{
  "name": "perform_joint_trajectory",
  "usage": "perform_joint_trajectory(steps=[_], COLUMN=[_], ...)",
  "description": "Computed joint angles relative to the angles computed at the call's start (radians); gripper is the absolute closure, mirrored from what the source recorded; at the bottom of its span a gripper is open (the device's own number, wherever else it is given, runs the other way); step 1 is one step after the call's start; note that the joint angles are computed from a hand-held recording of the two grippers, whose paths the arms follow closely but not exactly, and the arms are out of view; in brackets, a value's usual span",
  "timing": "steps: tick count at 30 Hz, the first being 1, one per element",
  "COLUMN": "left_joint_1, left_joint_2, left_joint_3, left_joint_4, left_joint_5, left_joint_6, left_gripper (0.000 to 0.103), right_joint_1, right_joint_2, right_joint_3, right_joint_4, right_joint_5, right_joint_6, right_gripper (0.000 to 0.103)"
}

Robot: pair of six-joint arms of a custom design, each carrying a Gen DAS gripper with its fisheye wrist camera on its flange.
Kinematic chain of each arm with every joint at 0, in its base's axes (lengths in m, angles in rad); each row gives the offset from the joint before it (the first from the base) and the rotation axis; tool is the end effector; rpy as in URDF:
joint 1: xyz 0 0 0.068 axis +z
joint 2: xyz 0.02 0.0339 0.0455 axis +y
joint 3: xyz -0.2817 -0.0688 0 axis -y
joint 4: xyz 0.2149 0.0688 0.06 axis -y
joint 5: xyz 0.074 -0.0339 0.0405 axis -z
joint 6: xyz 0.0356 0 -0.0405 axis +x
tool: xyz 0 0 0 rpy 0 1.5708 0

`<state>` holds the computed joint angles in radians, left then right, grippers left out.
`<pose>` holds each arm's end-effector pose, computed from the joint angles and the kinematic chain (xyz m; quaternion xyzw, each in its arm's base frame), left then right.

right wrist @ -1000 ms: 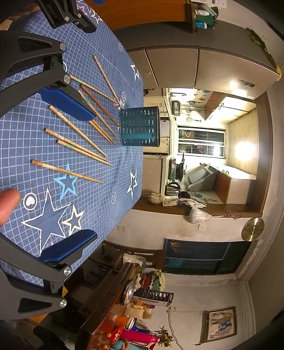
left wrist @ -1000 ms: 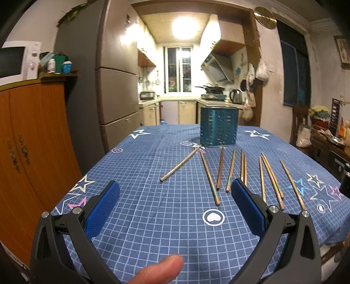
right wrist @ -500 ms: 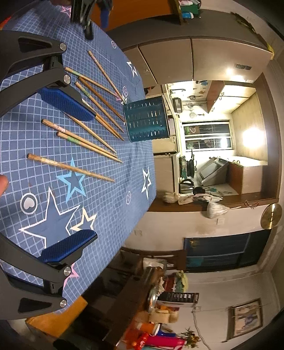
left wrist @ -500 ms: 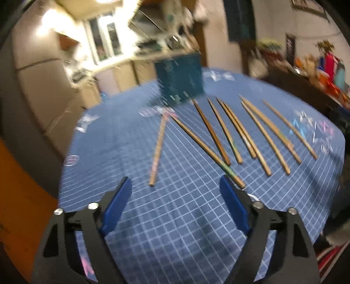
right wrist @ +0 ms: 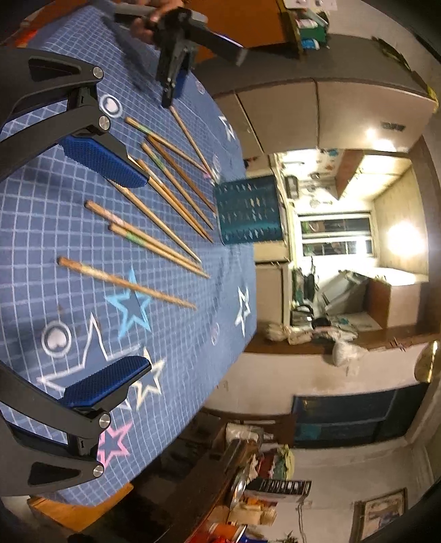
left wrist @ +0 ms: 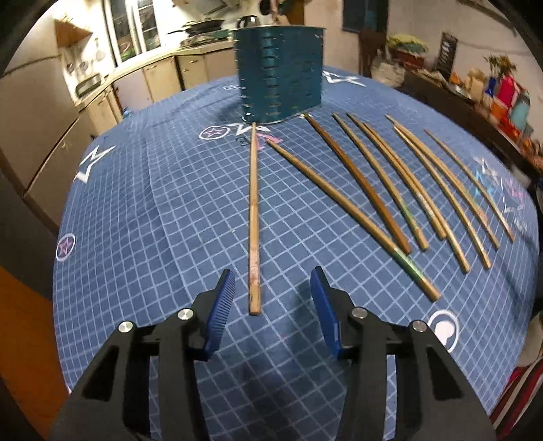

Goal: Organize utensils
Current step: 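Lower the left gripper onto a single chopstick and close on it, then grasp a chopstick with the right gripper while the left gripper holds its chopstick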

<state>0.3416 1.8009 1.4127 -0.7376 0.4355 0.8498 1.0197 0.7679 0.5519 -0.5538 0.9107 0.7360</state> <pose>0.3363 0.1036 0.2660 0.2855 0.9098 -0.0535 0.2966 0.0810 0.0781 0.2550 0.0528 0.8430 0.0107 0.5353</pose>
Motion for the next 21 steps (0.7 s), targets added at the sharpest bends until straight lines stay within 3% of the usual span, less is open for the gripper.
perform_joint_trajectory(steps=[4,6,7,9,15,21], left_joint_1=[0.009,0.031,0.036,0.049,0.072,0.077], left_joint_2=[0.055,0.087,0.089,0.082,0.06,0.065], left_joint_3=[0.068,0.114,0.11,0.091,0.038,0.049], left_joint_4=[-0.049,-0.096,-0.087,-0.066,-0.018,-0.034], left_joint_5=[0.008,0.047,0.054,0.073,0.109,0.116], left_joint_6=[0.031,0.049,0.051,0.057,0.051,0.026], left_gripper=[0.059,0.076,0.079,0.096,0.098,0.098], right_joint_1=[-0.011,-0.003,0.015,0.058,0.147,0.054], right_joint_2=[0.042,0.059,0.076,0.123,0.255,0.337], right_joint_3=[-0.004,0.001,0.009,0.035,0.129,0.169], right_joint_4=[0.062,0.078,0.083,0.072,-0.055,0.056], right_joint_5=[-0.077,-0.101,-0.102,-0.092,-0.066,-0.215], right_joint_6=[-0.027,-0.03,-0.027,-0.026,0.101,0.001], right_gripper=[0.011,0.013,0.013,0.012,0.012,0.012])
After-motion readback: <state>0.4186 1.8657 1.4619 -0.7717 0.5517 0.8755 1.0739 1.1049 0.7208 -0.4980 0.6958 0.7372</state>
